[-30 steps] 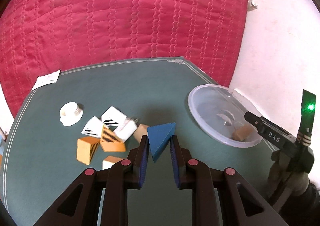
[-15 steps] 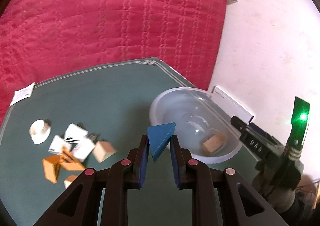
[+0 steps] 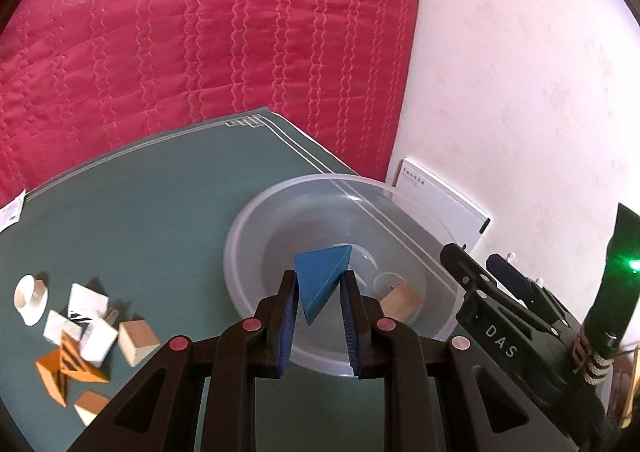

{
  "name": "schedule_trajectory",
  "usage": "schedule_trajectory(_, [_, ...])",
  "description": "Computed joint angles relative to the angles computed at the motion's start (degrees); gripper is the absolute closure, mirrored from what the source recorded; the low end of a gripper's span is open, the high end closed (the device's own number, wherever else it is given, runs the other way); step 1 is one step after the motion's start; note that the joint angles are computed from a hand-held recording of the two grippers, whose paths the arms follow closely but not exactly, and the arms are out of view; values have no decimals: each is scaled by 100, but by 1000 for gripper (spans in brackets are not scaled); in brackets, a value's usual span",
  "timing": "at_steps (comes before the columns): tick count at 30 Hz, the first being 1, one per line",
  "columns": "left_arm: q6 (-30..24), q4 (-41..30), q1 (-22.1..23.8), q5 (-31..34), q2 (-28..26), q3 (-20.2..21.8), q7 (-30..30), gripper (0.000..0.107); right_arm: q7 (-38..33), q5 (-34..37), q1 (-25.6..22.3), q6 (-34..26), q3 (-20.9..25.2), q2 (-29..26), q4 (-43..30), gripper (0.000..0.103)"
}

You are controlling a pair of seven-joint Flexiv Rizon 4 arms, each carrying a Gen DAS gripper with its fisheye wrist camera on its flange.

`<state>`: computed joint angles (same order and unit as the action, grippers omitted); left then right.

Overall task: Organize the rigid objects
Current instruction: 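Lower the blue block into the clear bowl and open the left tool, then move both open tools back toward the block pile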

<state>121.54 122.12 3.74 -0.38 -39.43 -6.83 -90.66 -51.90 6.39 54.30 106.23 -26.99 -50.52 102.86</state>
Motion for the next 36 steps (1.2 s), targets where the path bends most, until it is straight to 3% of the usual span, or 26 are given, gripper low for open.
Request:
schedule_trajectory(7, [-122,-136,135,80,-121,-158,-30,82,49,-17,-44,-38,37,14,-9,34])
schedule_trajectory(8, [-156,-144,179,95,-110,-190,-55,72,51,-25,-46,-37,36,11,-11,34])
schedule_trajectory(9, [-136,-140,138,43,-107,-143,-78,55,55,-28,-46,-36,35,11,-10,35])
schedule_trajectory(11, [116,-81,-305,-366,-111,285,-74,43,56,-36,-48,-30,37,11,-6,35])
schedule_trajectory(13, [304,-8,-511,-599,-104,502,-10,43,60,-33,-44,-26,31,8,-5,35])
schedule_trajectory(19, [556,214,-610,-940,-43,644,15,41,63,-43,-50,-35,36,6,-18,35])
schedule_trajectory(32, [1060,712,-641,-1352,3,811,59,18,34,-94,-102,-24,131,2,-26,35])
schedule_trajectory(36, [1127,899,-631,-1535,36,853,-42,16,-12,-117,-105,2,155,10,-20,35])
